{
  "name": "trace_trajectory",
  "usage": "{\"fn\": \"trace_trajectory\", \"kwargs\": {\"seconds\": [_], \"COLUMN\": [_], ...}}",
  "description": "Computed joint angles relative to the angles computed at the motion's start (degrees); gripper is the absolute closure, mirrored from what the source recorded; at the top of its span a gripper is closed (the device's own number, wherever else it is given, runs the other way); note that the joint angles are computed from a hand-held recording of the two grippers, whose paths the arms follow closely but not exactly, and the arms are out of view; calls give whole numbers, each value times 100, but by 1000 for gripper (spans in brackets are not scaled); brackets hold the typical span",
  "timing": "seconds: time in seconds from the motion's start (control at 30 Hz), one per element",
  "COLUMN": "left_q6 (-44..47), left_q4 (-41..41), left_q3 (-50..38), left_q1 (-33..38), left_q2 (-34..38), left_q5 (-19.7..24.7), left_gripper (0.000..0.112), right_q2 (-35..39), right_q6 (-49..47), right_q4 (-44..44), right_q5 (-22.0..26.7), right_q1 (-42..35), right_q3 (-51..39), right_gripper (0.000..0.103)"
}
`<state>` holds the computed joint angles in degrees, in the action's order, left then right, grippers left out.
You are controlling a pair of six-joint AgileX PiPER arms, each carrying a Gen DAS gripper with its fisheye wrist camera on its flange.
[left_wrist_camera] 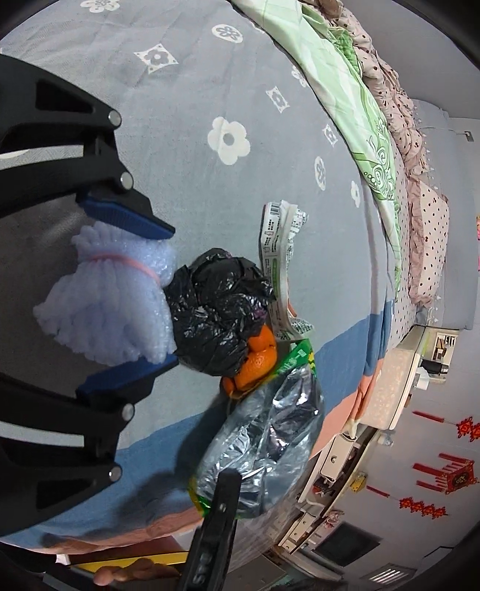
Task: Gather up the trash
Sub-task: 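Grasp the lavender mesh scrubber with the left tool while the right tool grasps the green snack bag, then carry the scrubber and green bag over the yellow bin and open both tools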
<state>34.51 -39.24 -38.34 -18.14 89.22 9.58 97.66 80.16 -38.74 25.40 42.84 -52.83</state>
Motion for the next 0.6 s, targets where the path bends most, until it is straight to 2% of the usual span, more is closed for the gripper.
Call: {"fn": "trace_trajectory", "kwargs": {"seconds": [0.1, 0.17, 0.37, 0.6], "left_q6": [725, 873, 578, -212], "left_q4": [-673, -803, -554, 203], "left_q3": [18, 14, 30, 69], "left_q1": [154, 215, 182, 82], "left_q2": [-37, -77, -239, -577], "left_q5": [113, 200, 256, 362], "left_gripper": [62, 64, 68, 72], "right_q2": [127, 158, -41, -865], "right_q6": [230, 583, 1119, 1719], "right_q4": [-187, -522, -957, -1346], "right_q5": [33, 202, 527, 859], "right_q1": [3, 69, 123, 247], "right_q3": [-60, -76, 99, 675], "right_gripper": [75, 77, 79, 80]}}
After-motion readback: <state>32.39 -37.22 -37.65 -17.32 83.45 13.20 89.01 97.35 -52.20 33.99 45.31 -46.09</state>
